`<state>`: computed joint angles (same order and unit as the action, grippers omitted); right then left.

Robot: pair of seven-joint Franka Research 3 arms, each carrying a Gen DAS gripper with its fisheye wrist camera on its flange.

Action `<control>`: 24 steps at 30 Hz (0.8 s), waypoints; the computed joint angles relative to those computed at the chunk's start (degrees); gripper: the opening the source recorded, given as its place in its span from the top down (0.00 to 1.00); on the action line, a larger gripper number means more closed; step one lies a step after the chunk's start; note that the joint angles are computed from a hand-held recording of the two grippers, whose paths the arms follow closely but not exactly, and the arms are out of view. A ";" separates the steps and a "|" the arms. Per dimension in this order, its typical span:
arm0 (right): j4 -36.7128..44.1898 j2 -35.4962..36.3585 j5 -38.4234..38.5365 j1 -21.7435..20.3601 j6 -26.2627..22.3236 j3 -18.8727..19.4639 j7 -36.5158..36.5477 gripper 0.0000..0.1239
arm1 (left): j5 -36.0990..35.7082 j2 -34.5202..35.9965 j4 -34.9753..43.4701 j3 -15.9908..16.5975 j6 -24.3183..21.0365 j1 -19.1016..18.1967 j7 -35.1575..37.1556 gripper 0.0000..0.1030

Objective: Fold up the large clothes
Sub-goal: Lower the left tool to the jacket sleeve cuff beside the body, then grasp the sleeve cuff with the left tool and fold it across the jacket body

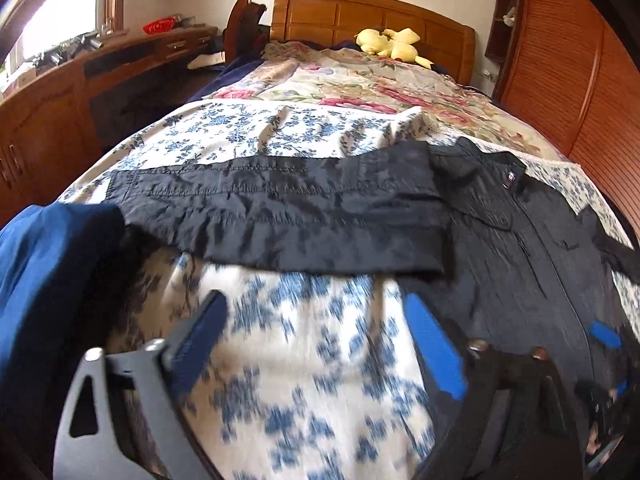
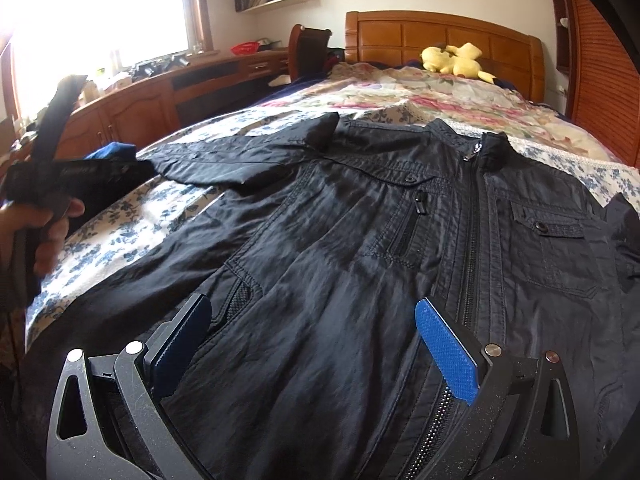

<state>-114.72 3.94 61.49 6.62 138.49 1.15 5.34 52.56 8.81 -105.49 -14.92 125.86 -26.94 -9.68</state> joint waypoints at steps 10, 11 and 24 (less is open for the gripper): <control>-0.65 -0.44 -0.44 0.25 1.31 0.09 -0.42 0.17 | -2.44 -0.10 -0.67 2.47 8.14 5.09 -3.23 0.36; -0.62 -0.44 -0.47 0.36 1.38 0.15 -0.35 0.17 | -3.26 0.33 -0.49 2.59 7.81 5.35 -2.98 0.36; -0.10 -0.13 -0.51 0.30 0.19 0.09 -0.41 0.17 | -9.73 0.66 -5.31 3.53 9.37 7.23 -6.15 0.36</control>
